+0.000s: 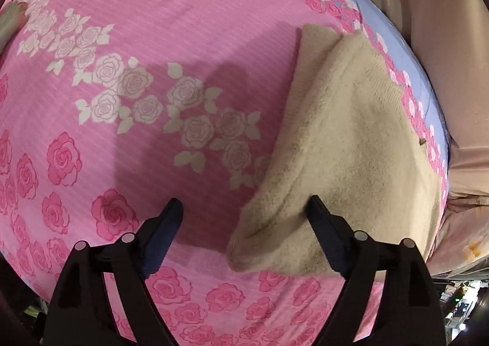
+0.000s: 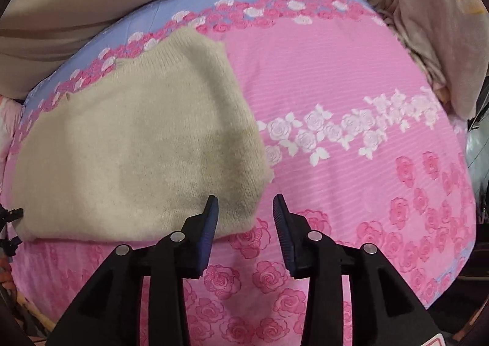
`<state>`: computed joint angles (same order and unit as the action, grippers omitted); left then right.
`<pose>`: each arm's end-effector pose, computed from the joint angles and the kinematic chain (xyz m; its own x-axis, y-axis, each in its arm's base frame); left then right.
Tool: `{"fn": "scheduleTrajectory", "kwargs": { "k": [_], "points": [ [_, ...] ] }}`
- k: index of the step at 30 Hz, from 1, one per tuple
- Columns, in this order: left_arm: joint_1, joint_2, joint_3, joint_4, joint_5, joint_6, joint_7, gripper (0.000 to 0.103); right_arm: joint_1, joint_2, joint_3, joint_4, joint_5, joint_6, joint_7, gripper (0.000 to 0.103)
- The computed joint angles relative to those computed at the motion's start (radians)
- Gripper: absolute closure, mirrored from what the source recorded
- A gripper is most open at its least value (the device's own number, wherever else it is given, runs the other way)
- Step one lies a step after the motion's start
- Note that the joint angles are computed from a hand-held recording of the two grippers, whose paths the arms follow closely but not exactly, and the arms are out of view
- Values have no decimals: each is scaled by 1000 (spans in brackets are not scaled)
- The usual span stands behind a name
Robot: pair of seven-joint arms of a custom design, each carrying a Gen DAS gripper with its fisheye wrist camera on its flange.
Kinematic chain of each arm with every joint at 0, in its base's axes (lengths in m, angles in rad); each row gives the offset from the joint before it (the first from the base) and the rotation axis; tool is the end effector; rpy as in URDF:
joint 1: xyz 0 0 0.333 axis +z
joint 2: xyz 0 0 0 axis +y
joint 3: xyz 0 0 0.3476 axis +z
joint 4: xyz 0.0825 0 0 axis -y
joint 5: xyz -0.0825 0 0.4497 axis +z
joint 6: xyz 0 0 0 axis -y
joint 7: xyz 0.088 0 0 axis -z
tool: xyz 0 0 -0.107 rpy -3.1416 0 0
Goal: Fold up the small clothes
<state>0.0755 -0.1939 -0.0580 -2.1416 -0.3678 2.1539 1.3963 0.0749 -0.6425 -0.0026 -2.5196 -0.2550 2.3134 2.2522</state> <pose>0.5718 -0.0061 0.5167 0.3145 -0.8828 0.3489 -0.9209 -0.3729 -0.1135 0.4358 0.0266 0.5446 -0.4438 -0.8936 -0.0676 -0.7795 0.4222 -0.4628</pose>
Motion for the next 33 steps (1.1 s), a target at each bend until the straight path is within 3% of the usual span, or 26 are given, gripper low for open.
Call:
{"fn": "scheduleTrajectory", "kwargs": {
  "k": [3, 5, 8, 15, 18, 20, 24, 28, 29, 30, 31, 33],
  "points": [
    [-8, 6, 6, 6, -28, 0, 56, 43, -15, 2, 13, 27, -42, -4, -7, 62],
    [-15, 17, 14, 21, -81, -21, 104, 69, -13, 3, 23, 42, -54, -14, -7, 52],
    [-18, 18, 0, 35, -62, -12, 111, 84, -4, 5, 26, 52, -58, -12, -11, 48],
    [-24, 10, -4, 65, -55, 10, 108, 89, 11, -4, 18, 43, -35, 7, -2, 47],
    [-20, 27, -7, 72, -33, -12, 81, 88, -3, 31, 13, 63, -55, 31, -14, 47],
    [-19, 21, -1, 62, -51, -19, 86, 83, -14, 58, 8, 79, -54, 3, -11, 47],
    [-18, -22, 6, 27, -61, 0, 132, 82, 7, 13, -43, 19, 17, 13, -63, 43],
    [-26, -39, 18, 15, -118, 7, 197, 90, 12, 29, -66, -8, 77, 55, -106, 41],
    [-28, -37, 16, 19, -111, -1, 210, 92, 16, 39, -72, -9, 93, 67, -117, 42],
    [-28, -36, 12, 22, -102, -4, 217, 93, 38, 57, -96, -6, 136, 72, -153, 51],
    [-28, -35, 10, 27, -92, -12, 224, 94, 54, 70, -114, 2, 175, 59, -186, 96],
    [-24, -46, 17, 36, -90, -45, 244, 94, 51, 40, -103, -9, 194, 66, -211, 93]
  ]
}}
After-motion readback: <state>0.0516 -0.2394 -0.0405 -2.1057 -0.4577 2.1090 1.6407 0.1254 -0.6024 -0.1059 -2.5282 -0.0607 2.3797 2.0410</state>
